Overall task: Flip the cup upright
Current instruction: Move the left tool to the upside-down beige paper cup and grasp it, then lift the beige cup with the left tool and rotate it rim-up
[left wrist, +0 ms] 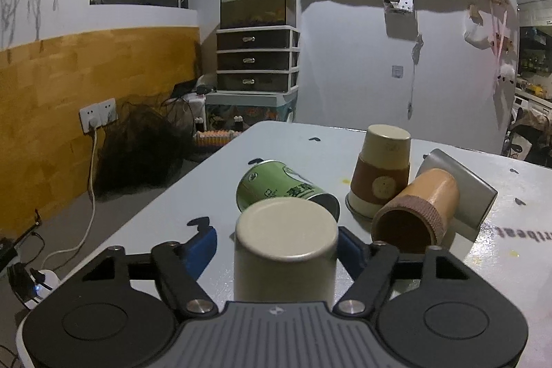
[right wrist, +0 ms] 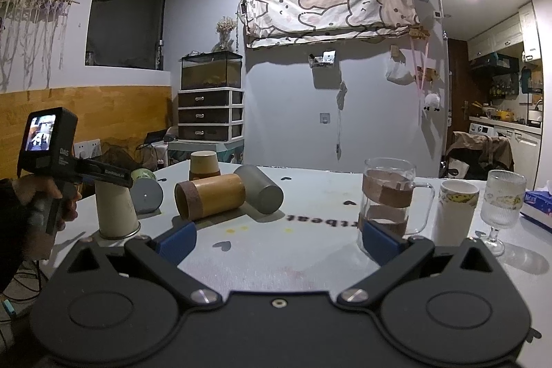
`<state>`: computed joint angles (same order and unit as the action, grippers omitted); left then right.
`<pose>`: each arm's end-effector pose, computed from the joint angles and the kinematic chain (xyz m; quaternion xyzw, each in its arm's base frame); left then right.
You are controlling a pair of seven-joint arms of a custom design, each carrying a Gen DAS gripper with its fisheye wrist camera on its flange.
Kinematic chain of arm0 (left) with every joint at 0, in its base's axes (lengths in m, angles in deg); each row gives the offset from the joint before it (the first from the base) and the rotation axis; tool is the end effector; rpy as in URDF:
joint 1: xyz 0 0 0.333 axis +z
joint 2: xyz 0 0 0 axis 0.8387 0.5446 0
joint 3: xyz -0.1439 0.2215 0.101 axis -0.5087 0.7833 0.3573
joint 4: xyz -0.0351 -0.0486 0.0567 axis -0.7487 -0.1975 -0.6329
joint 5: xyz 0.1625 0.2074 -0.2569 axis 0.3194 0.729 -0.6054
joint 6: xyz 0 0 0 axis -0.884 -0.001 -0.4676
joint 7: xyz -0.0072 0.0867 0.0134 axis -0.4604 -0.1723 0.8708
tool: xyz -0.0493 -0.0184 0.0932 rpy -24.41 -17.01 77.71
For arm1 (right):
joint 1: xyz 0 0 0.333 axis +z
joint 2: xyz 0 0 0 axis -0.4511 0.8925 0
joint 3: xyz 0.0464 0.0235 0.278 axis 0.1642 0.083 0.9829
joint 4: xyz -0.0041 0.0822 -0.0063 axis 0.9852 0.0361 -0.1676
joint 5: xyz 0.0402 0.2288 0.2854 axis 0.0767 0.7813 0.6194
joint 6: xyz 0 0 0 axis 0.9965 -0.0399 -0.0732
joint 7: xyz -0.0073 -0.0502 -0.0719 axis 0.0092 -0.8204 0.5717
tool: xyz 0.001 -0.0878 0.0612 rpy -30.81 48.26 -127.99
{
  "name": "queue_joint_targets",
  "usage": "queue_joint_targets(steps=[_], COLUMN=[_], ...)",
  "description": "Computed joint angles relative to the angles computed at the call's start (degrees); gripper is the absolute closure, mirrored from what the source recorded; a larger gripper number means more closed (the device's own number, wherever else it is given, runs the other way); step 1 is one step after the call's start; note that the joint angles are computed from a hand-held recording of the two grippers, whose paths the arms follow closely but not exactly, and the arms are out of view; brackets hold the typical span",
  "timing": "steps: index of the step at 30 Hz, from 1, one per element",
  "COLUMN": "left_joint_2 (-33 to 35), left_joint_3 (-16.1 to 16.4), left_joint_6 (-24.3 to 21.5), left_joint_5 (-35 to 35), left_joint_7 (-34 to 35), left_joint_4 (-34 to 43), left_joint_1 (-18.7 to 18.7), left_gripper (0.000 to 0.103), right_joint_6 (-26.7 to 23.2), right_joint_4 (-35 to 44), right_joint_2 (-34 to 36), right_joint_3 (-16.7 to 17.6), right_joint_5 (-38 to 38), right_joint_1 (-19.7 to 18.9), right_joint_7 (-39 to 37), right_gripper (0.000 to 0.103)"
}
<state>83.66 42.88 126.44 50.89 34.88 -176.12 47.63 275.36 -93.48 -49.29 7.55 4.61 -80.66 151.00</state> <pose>0.6249 -0.1511 0.5008 -0.6392 0.5657 -0.3367 0.3976 0.4302 0.2438 0.4905 -0.5743 0.5286 -0.4088 0.4729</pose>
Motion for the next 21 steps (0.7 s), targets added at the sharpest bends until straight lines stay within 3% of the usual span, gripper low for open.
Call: queue_joint_targets(steps=[2,7,15,18,20,21], left_joint_2=[-0.1,-1.59,-6.42,-5.96,-5.0,-4.39], left_joint_3=[-0.14,-1.08,-3.06,-5.35,-7.72,-11.07], left_joint_6=[0.27,0.98,11.17,14.25,15.9,16.47], left_joint_5=[-0.52,-3.2,1.3,-3.25,-11.36,-18.49], left_joint_7=[0.2,3.56,6.36,14.17,23.07,30.81], left_joint_4=[-0.15,-1.87,-5.84,-6.16,-6.79,-7.43], left_joint_1=[0.04,0.43,-0.06,-0.52,-0.28,1.3], left_gripper=[0.041,0.041,0.041,0.041,0.041,0.041], right_joint_6=[0.03,0.02,1.43,2.15,2.92,3.35], right_joint_4=[-0.13,-0.13,-0.47,-0.92,-1.35,-1.53], right_joint_2=[0.01,0.13,0.96,2.17,3.53,4.74], right_joint_3=[-0.01,0.1,0.37,-0.03,-0.51,-0.93], right_joint_5=[0.09,0.28,0.69,0.67,0.73,0.61], right_joint_1=[0.02,-0.07,-0.47,0.08,0.77,1.3], right_joint_7=[0.02,0.12,0.17,-0.53,-1.46,-2.24], right_gripper=[0.0,0.0,0.0,0.0,0.001,0.004])
